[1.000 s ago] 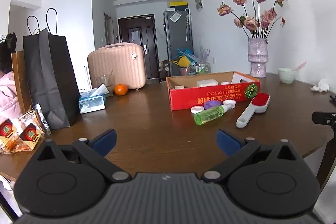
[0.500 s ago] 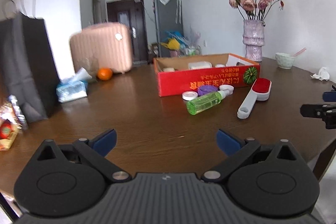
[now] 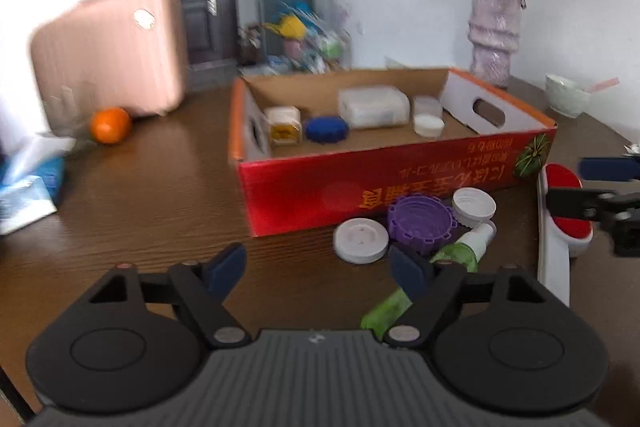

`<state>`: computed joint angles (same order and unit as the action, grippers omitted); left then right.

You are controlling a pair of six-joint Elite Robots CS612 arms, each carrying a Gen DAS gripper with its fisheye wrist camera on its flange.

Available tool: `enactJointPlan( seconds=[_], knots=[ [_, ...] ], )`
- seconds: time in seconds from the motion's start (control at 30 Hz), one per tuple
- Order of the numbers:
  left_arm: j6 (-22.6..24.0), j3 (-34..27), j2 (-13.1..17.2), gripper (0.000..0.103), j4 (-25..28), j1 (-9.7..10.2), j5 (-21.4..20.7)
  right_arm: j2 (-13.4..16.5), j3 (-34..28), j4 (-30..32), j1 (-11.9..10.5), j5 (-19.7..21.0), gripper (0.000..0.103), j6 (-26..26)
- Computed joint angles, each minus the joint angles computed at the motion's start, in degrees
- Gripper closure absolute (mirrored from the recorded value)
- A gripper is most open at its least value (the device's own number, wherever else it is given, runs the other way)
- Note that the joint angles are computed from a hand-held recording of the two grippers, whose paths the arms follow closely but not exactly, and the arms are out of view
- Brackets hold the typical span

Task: Organize rigid objects
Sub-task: 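Grasp the white round lid with the left gripper while the right gripper grasps a white cap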

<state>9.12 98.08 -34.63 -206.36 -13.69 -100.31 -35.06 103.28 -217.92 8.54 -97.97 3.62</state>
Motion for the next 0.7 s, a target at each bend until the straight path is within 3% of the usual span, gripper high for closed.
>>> enactJointPlan(
  seconds=[0.2,0.4,0.5,0.6,0.7],
  knots=[
    [2.7,-4.8,1.4,0.026,8.1,0.11,-3.1,2.2,-5.9,7.8,-0.5,0.9,0.041,-1.9],
    [0.4,-6.5,2.2,0.032,10.6,0.55,-6.3,3.0,-6.7,9.3,-1.3,3.0,0.042,-0.9],
    [1.9,-6.4,2.6,0.033,9.4,0.22,-6.2,2.9,-6.8,9.1,-1.2,3.1,0.042,-1.6],
    [2.5,-6.5,2.8,0.041,8.3,-0.11,-5.4,3.2,-7.6,10.2,-1.3,3.8,0.043,-1.8],
    [2.2,-6.4,3.0,0.058,7.0,-0.12,-4.8,3.3,-8.2,11.2,-1.4,4.7,0.043,-1.7]
  ],
)
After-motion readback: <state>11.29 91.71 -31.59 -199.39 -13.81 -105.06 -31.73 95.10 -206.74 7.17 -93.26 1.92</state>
